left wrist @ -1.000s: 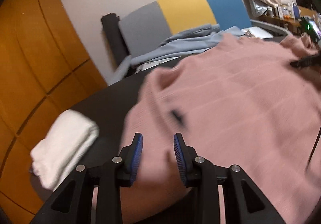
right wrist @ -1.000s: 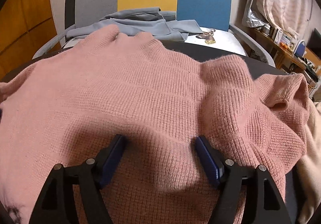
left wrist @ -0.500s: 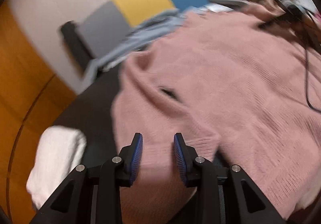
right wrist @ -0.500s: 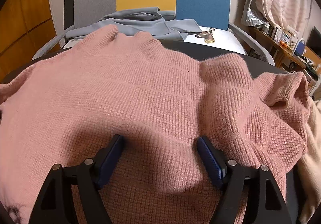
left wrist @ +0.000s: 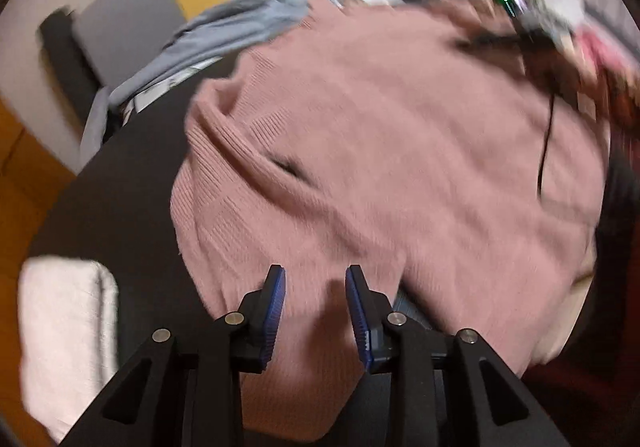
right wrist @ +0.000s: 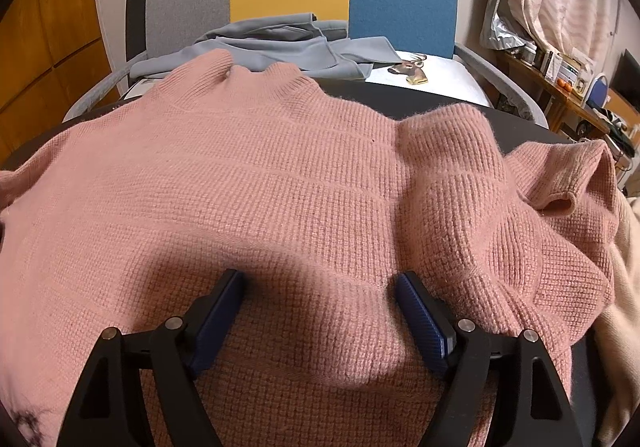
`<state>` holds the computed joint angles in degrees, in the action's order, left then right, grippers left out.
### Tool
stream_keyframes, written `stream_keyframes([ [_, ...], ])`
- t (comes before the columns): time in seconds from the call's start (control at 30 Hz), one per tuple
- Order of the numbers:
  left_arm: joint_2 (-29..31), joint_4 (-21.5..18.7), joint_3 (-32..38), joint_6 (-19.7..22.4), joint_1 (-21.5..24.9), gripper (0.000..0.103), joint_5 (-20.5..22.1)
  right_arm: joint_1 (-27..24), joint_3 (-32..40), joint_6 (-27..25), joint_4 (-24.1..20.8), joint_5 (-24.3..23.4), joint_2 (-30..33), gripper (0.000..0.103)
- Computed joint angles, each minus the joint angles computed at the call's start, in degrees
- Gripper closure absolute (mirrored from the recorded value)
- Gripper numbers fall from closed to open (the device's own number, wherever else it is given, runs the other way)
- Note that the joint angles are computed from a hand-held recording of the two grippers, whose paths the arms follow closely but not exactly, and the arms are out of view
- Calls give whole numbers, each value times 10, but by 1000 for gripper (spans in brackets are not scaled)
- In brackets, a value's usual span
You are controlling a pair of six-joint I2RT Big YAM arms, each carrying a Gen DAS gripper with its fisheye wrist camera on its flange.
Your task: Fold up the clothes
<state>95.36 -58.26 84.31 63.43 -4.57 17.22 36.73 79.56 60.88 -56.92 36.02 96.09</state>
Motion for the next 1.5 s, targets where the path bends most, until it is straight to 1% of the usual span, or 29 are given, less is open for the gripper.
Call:
stream_keyframes([
  [0.07, -3, 5, -10, 42, -9, 72, -33, 0, -1, 0, 1, -1, 0, 22],
  [0.1, -2, 8, -14, 50, -14, 71, -42, 0, -1, 0, 1, -1, 0, 22],
  [0.13, -1, 12, -18, 57, -19, 71, -49, 0, -2, 0, 2, -1, -1, 22],
  [0.2, -1, 32, -22, 44, -25, 71, -36, -1, -3, -1, 3, 0, -2, 22],
  [0.33, 16, 26, -14, -13, -24, 71, -9, 0, -3, 0, 3, -1, -2, 22],
  [0.37, 19, 23, -13, -41, -18, 71, 8, -1, -4, -1, 5, -1, -2, 22],
  [0.4, 19, 23, -16, -57, -12, 72, 22, 0, -5, -1, 5, -1, -3, 22],
  [0.43, 17, 26, -20, -73, -7, 77, 34, 0, -6, -1, 6, -1, -3, 22],
  [0.53, -9, 85, -67, -109, 1, 89, 48, -1, -7, -2, 8, -1, -4, 22],
  [0.6, -17, 95, -75, -141, 3, 95, 54, 0, -7, -2, 7, -1, -4, 22],
  [0.63, -16, 97, -73, -153, 6, 96, 60, 0, -7, -2, 7, -1, -4, 22],
  [0.7, -13, 117, -68, -175, 12, 97, 69, -1, -7, -3, 7, -1, -4, 22],
  [0.8, -28, 152, -75, -230, 33, 97, 92, -1, -7, -3, 7, -2, -4, 22],
  [0.83, -24, 160, -61, -258, 44, 97, 101, -1, -7, -3, 7, -2, -4, 22],
  [0.93, -35, 207, -56, -351, 85, 97, 125, 0, -6, -2, 7, -2, -3, 22],
  [1.0, -34, 239, -49, -412, 112, 97, 126, -1, -7, -3, 7, -2, -4, 21],
  [1.03, -29, 251, -44, -439, 123, 97, 123, -1, -7, -3, 8, -2, -4, 21],
  [1.13, -7, 262, -31, -510, 142, 97, 77, -1, -7, -2, 6, -2, -3, 21],
  [1.23, 15, 252, -28, -519, 148, 94, 45, -1, -6, -3, 6, -2, -2, 21],
  [1.3, 24, 229, -25, -515, 150, 88, 59, 0, -4, -1, 4, -1, -1, 21],
  [1.33, 28, 227, -26, -515, 147, 83, 62, 0, -4, -1, 4, -1, -1, 21],
  [1.47, 18, 229, -56, -528, 173, 82, 103, 1, -3, 2, 3, -1, 0, 21],
  [1.5, 15, 230, -64, -543, 178, 82, 108, 2, -2, 3, 2, -2, 1, 21],
])
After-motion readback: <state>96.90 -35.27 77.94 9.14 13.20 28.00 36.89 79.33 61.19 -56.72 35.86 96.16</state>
